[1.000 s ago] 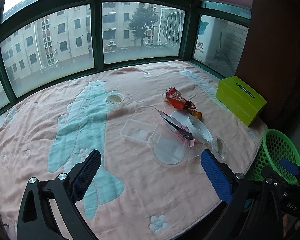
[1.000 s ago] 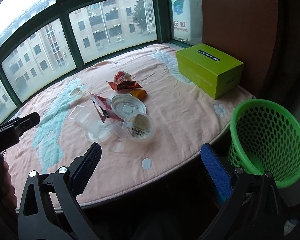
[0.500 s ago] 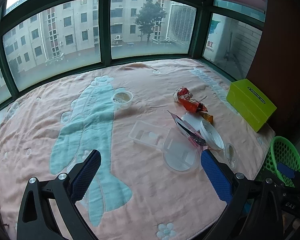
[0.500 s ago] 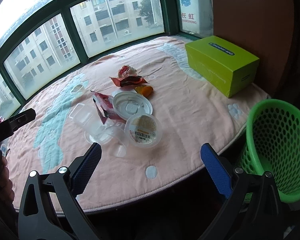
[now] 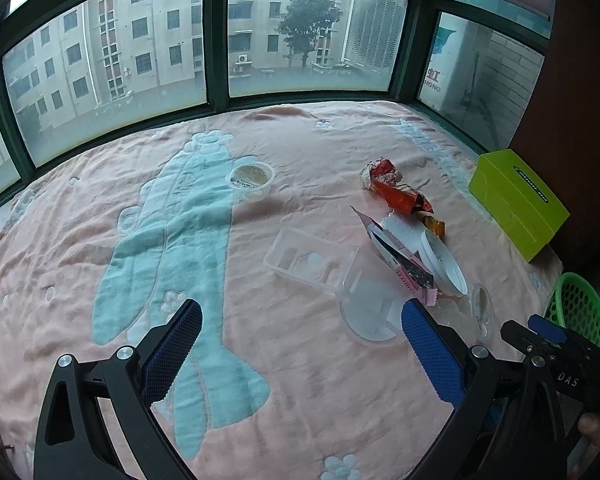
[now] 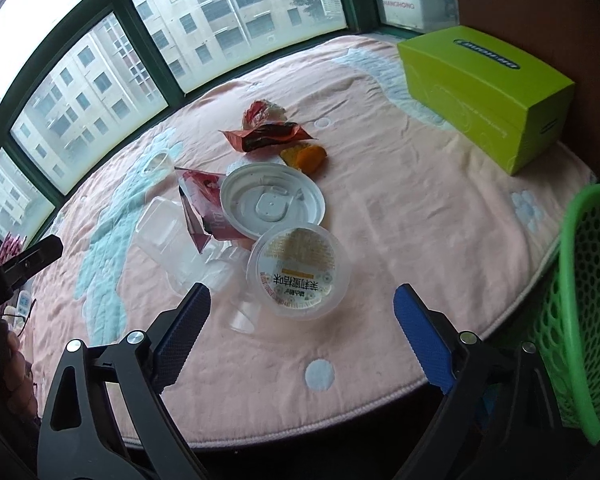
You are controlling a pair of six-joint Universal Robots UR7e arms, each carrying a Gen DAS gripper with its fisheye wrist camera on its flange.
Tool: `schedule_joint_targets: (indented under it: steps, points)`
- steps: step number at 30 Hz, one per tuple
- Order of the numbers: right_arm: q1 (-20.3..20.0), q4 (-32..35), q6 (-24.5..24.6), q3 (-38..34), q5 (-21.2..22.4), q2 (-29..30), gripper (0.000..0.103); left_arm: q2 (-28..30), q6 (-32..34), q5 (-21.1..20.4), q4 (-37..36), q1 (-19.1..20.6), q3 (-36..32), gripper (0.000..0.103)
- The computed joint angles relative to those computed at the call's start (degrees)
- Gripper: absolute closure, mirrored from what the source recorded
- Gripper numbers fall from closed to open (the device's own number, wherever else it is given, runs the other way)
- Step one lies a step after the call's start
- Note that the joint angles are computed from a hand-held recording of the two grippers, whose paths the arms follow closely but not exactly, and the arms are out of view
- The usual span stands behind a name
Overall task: Collect trash
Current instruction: 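Reach the right tool to the labeled plastic food cup and grasp it, then carry the food cup into the green basket with the right tool while the left grasps a clear cup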
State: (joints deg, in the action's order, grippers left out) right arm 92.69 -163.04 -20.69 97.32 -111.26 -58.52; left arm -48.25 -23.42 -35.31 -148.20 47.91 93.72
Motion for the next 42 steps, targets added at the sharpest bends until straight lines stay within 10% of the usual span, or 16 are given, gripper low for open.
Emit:
schedule_joint_targets:
  steps: [35,42]
  points:
    - [-1.83,6.51,3.65,-5.01,1.94,2.49,0.033,3.93,11.34,-11.58,-2.83,1.31,0.07,0.008]
    - [-2.27,3.23,4.82,-1.78,2.09,-1.38,0.033,7.29,16.17,-14.63,-4.00,1.12,-2.32,0.032]
